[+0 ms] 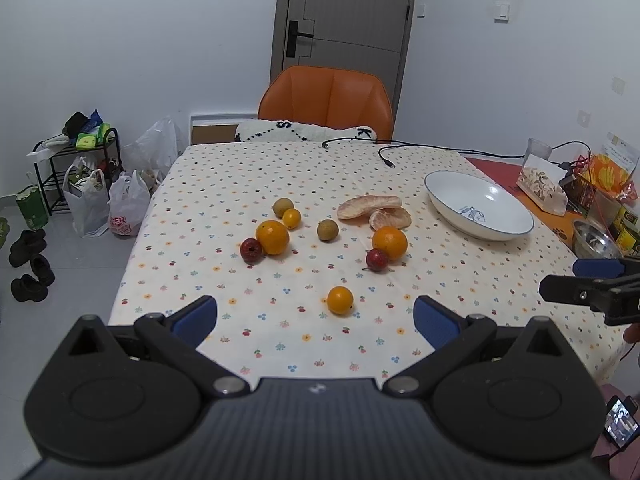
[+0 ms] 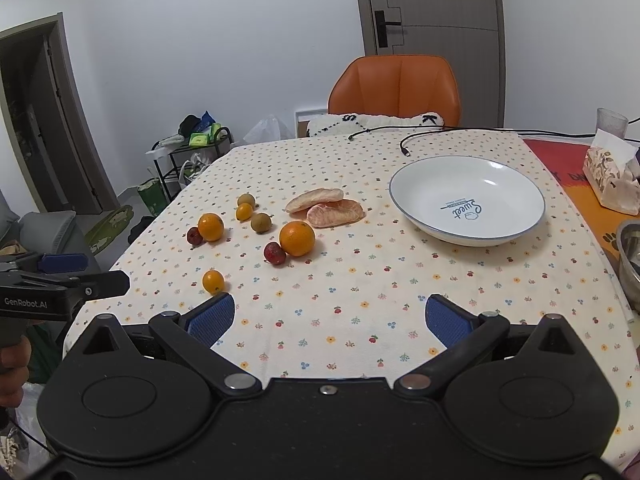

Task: Organize fruits

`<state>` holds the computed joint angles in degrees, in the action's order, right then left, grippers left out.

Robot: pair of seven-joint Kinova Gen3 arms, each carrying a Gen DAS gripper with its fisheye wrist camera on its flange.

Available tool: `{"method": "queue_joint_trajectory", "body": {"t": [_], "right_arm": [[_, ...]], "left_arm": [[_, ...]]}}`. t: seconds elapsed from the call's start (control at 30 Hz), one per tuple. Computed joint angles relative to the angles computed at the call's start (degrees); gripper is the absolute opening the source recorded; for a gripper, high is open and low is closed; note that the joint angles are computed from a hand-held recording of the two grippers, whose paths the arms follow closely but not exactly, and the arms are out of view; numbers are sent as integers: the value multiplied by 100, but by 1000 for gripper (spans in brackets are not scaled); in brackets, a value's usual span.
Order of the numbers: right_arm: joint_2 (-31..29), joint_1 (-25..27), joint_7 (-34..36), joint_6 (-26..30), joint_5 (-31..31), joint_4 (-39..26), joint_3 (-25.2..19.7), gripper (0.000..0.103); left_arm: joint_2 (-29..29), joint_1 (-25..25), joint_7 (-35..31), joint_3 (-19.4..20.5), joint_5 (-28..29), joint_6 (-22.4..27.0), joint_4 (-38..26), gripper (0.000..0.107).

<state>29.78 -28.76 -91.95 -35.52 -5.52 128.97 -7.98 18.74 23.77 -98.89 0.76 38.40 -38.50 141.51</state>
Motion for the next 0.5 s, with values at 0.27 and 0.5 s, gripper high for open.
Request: {"method": "queue_joint_trajectory", "body": {"t": [0.27,0.5], "right_arm": [[101,0,-3,-43,-16,-48,9,103],[382,278,-252,29,413,-291,-167,103]], "left_arm": [[260,-243,647,60,-626,-404,139,103],[609,-351,953,6,-988,-599,51,101]]}}
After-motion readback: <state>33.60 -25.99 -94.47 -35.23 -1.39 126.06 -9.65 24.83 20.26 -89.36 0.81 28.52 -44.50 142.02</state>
